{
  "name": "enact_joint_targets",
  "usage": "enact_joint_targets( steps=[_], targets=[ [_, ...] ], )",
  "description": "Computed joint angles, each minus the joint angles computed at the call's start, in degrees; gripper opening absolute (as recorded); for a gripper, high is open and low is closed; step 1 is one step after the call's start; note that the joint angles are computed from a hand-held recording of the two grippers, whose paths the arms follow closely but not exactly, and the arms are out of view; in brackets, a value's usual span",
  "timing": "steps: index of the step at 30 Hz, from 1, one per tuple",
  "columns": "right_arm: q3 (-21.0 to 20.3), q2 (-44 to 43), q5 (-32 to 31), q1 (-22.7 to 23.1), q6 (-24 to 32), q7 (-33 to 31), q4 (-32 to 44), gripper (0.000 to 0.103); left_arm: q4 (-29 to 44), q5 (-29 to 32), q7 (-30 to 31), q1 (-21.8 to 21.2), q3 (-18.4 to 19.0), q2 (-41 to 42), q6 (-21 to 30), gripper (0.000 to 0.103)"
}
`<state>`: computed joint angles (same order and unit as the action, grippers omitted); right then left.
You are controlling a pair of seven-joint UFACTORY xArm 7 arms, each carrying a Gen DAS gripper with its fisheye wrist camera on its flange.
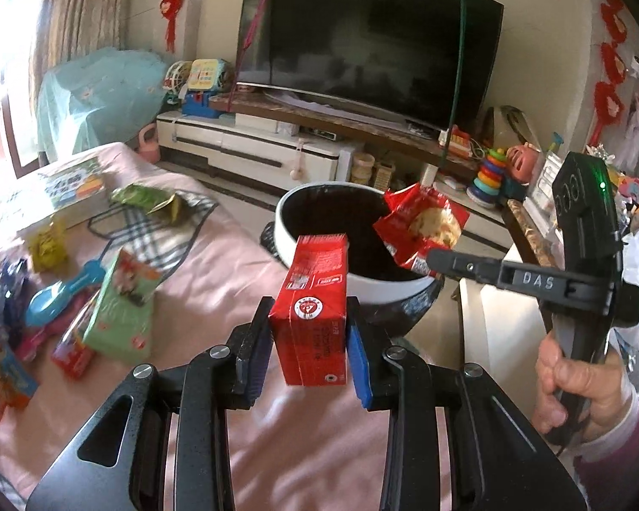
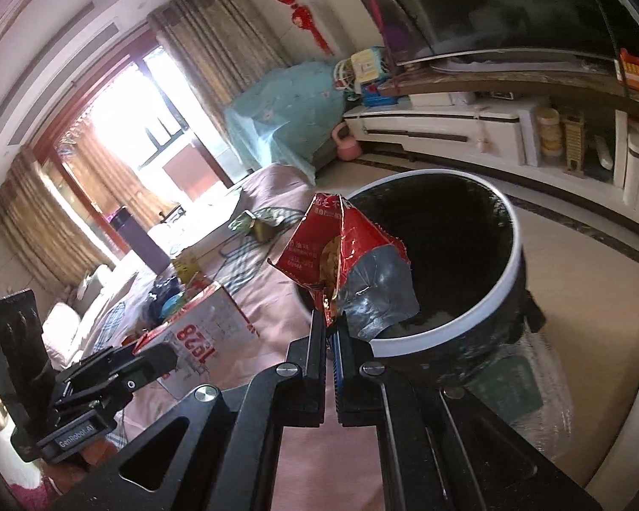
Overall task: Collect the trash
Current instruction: 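Carry both items over the bin and open both tools to drop them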
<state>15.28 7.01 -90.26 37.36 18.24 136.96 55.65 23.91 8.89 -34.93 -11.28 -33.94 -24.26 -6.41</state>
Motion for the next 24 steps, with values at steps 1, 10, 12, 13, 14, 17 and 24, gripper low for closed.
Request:
enact_joint_targets(
  steps=[1, 10, 12, 13, 14, 17, 24],
  targets=[
    [-0.13, -0.13, 0.0, -0.15, -0.19, 0.1, -0.26, 0.003, 0.77, 0.16, -0.2, 1.4, -1.42, 0.36, 0.08, 0.029],
    [-1.08, -0.76, 0.77, -2.39, -2.14, -1.94, -1.51, 0.003, 7.2, 2.38, -1.52, 13.11, -11.49, 4.64, -0.54, 0.029],
    [-1.25, -1.06, 1.28, -2.8, -2.26, -3.01, -1.68, 0.003, 8.36, 2.71, -1.71, 15.48, -13.42, 5.52, -0.87, 0.029],
    [-1.34, -1.09, 1.48, -3.01, -2.43, -3.47, -1.66, 0.003, 9.16, 2.89, -1.75, 17.01, -14.8, 6.06, -1.04, 0.029],
    [-1.47, -1.02, 1.72, -3.26, -2.65, -3.94, -1.58, 0.003, 10.06, 3.08, -1.89, 19.26, -16.93, 6.46, -1.17, 0.029],
    [-2.06, -0.36, 2.48, -4.13, -4.1, -5.3, -1.38, 0.003, 12.14, 3.54, -2.05, 24.97, -22.44, 7.45, -1.49, 0.029],
    [-3.36, 1.1, 6.18, -5.18, -6.98, -10.37, -1.23, 0.003, 17.01, 5.01, -3.39, 42.14, -39.13, 10.8, -0.9, 0.029]
  ],
)
